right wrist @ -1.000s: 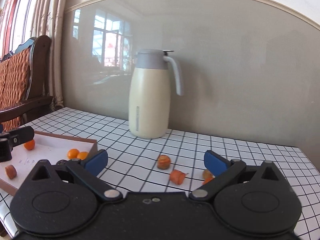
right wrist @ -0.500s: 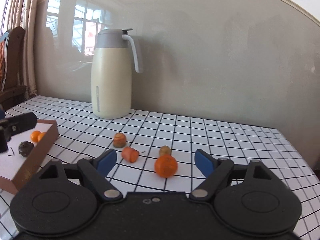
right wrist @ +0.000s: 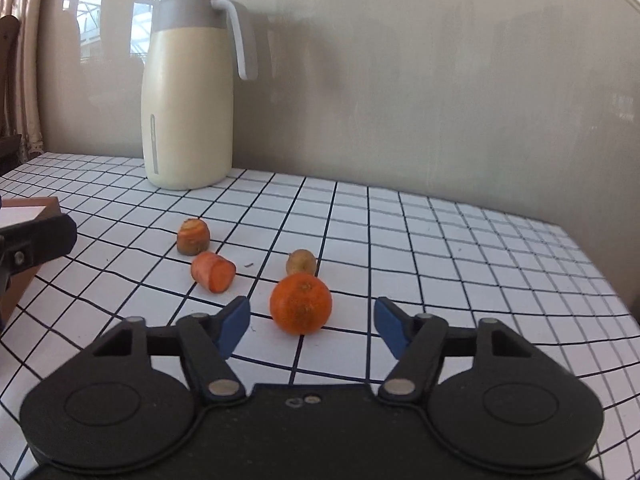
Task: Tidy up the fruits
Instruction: 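Grasp the carrot chunk with the left gripper while the right grasps an orange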
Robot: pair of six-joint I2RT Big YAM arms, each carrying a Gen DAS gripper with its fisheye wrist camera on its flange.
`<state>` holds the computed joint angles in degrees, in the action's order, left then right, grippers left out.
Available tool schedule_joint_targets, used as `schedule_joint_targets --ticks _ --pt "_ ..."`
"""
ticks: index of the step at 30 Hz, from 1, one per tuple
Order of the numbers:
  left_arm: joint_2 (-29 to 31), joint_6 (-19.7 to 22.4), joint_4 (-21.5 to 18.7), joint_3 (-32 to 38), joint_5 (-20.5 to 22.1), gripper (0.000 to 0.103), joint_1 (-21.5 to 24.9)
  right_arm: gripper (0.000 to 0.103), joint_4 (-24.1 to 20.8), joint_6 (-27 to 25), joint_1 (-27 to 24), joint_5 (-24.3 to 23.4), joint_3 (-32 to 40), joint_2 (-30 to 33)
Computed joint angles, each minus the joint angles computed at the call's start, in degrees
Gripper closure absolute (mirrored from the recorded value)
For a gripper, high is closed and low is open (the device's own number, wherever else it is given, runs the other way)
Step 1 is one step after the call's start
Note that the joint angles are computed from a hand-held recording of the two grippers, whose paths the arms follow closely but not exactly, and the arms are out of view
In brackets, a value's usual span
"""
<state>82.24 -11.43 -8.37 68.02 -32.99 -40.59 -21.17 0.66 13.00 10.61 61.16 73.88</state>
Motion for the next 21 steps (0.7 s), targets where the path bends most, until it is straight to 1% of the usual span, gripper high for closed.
schedule_joint_targets --ticks 3,5,7,9,10,13,16,18,21 --pt "2.0 -0.3 -2.9 2.4 1.1 0.000 0.4 0.053 -2.1 -1.0 -0.3 -1.0 2.2 2.4" --pt "3.4 -0.7 -4.9 3.9 1.4 0.000 0.6 0.055 -2.3 -1.3 -0.6 -1.1 2.8 3.3" --pt "4.7 -1.8 -6.4 5.1 3.1 0.000 1.0 0.057 -3.1 -1.5 -1.3 -2.0 3.6 4.3" --pt "6.2 -2.1 -7.5 6.6 4.2 0.000 1.1 0.058 -3.0 -1.5 -2.2 -3.6 3.7 4.6" --pt "7.2 -2.1 -8.2 7.6 4.9 0.000 1.1 0.058 -2.9 -1.8 -2.5 -3.6 3.8 4.7" --pt "8.9 -1.6 -8.3 9.3 5.6 0.000 0.6 0.063 -2.5 -2.5 -3.7 -3.0 3.7 4.7" --pt "11.1 -1.3 -9.3 11.8 6.8 0.000 0.4 0.063 -2.4 -1.5 -5.5 -4.8 3.8 4.9" --pt "12.4 -0.9 -10.0 13.3 7.2 0.000 0.2 0.063 -1.9 -1.0 -6.5 -7.0 3.5 4.8" --pt "14.1 -1.3 -11.1 15.3 7.8 0.000 0.1 0.068 -2.2 -0.8 -7.4 -8.2 3.7 4.9"
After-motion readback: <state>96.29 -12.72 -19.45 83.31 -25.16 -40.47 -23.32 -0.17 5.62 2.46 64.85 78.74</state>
